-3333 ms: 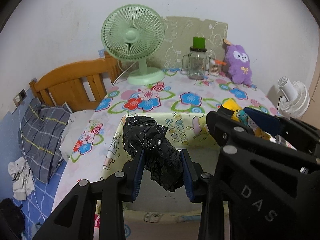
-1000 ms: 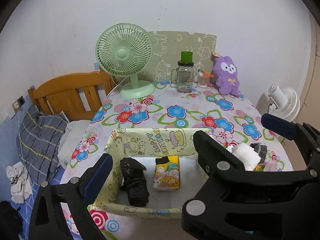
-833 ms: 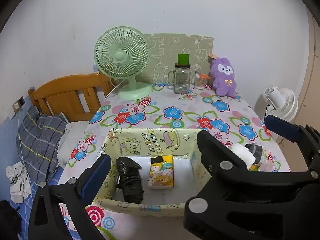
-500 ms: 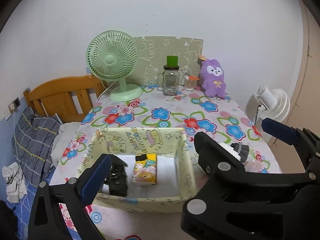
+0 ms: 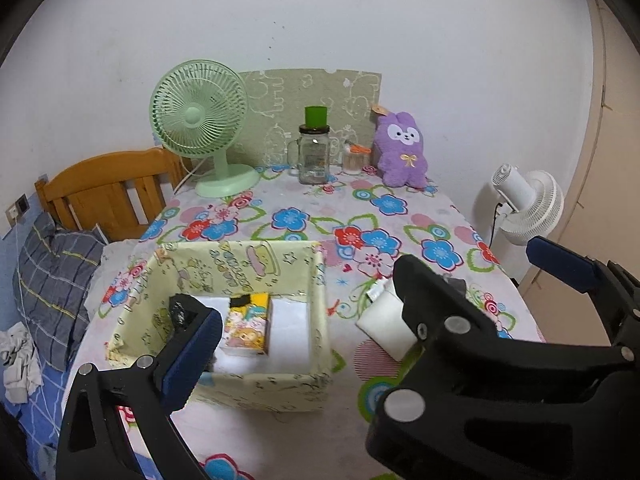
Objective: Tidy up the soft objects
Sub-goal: 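Withdraw both tools up and away from the box, then move both tools toward the white cloth and clear straw bag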
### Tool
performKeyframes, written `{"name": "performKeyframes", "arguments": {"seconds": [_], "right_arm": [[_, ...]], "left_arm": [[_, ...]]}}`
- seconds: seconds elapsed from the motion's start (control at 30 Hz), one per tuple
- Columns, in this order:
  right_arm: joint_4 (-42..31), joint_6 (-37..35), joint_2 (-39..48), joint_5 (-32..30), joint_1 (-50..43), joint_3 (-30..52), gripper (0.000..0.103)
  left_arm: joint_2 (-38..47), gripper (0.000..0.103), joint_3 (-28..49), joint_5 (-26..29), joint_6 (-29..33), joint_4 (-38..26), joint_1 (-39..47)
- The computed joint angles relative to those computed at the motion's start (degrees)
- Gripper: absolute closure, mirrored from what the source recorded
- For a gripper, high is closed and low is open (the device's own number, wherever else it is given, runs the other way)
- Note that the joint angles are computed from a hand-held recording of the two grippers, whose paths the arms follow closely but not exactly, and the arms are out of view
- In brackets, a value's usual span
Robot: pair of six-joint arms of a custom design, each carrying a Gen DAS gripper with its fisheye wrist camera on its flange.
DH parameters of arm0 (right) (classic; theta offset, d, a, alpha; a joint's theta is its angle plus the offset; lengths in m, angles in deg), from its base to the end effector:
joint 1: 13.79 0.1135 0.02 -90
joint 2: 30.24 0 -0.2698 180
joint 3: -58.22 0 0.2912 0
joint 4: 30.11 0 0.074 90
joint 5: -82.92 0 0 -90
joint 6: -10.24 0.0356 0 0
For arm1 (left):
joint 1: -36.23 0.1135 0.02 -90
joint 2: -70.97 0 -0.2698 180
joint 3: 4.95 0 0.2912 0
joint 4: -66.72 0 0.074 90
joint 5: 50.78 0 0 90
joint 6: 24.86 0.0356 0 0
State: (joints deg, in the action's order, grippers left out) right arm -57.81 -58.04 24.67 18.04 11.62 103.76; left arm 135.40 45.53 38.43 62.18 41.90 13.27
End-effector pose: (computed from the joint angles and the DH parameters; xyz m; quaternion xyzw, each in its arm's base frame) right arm 0.2205 0.0880 0.2228 0.0687 0.8765 -0.0045 0.4765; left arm 0.2503 -0.1055 0.2180 0.1536 0.8885 -0.0909 0.4227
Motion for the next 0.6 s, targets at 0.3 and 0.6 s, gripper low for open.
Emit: {"name": "performKeyframes", "arguments": {"seconds": [0.3, 0.6], "right_arm": [[-2.5, -0.2, -6.3, -3.0, -3.0, -4.0, 0.000], [-4.0, -1.6, -9.1, -2.4, -5.8, -7.4, 0.000]], "left_arm": [[0.2, 0.000, -1.4, -0.6, -1.5, 1.3, -4.7], [3.7, 0.000, -1.8, -2.7, -4.1, 2.8, -8.6]]}}
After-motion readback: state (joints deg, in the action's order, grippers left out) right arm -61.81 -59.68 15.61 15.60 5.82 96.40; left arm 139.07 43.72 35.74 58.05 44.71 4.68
